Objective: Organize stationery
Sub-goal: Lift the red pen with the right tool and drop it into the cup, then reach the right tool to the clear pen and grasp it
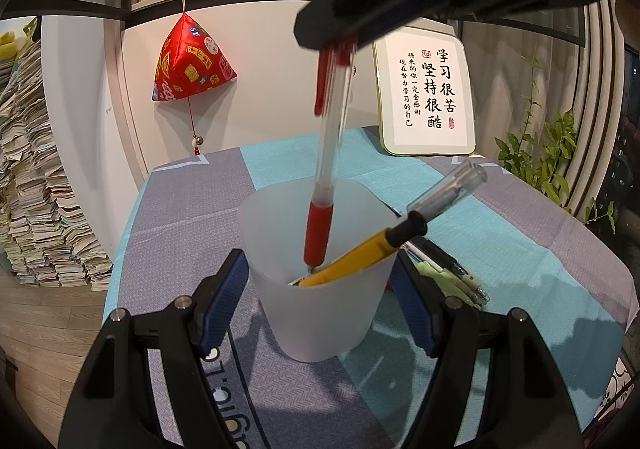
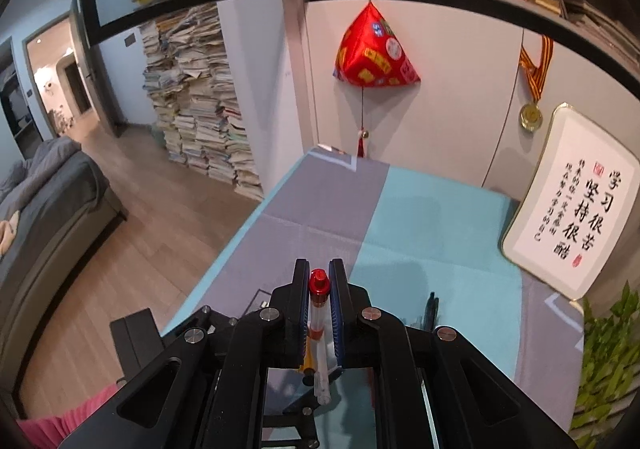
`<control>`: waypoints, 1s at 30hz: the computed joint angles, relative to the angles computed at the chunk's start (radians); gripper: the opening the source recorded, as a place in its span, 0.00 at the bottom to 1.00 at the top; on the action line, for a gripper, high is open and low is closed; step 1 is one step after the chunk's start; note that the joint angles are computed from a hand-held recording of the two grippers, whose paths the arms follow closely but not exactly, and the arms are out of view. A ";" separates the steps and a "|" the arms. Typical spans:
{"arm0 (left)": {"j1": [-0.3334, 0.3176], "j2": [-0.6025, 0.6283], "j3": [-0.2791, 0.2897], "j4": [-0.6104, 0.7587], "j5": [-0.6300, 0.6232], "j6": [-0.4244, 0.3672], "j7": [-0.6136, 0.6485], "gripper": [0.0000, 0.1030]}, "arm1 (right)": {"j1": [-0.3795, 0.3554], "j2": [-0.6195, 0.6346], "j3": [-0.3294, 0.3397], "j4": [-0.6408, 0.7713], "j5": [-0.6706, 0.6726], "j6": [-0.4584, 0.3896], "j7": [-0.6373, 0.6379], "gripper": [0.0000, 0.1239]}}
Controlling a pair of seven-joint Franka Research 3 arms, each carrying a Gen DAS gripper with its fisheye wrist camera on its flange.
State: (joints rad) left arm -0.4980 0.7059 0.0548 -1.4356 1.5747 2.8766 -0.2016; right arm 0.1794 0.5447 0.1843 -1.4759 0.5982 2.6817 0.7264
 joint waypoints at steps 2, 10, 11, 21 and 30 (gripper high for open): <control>0.000 0.000 0.000 0.000 0.000 0.000 0.000 0.69 | 0.003 0.006 -0.006 0.007 -0.007 -0.009 0.011 0.08; 0.001 0.001 0.000 0.000 -0.008 0.001 0.007 0.69 | 0.012 0.031 -0.027 0.033 -0.055 -0.048 0.069 0.08; 0.001 0.002 0.000 0.001 -0.009 0.002 0.008 0.69 | 0.011 0.034 -0.027 0.038 -0.059 -0.060 0.074 0.08; -0.005 0.009 0.006 0.007 -0.025 0.004 0.020 0.69 | -0.020 -0.004 -0.010 -0.004 -0.016 -0.036 0.040 0.08; -0.009 0.010 0.011 0.007 -0.029 0.006 0.020 0.69 | 0.006 0.045 -0.096 0.046 -0.106 -0.033 0.200 0.09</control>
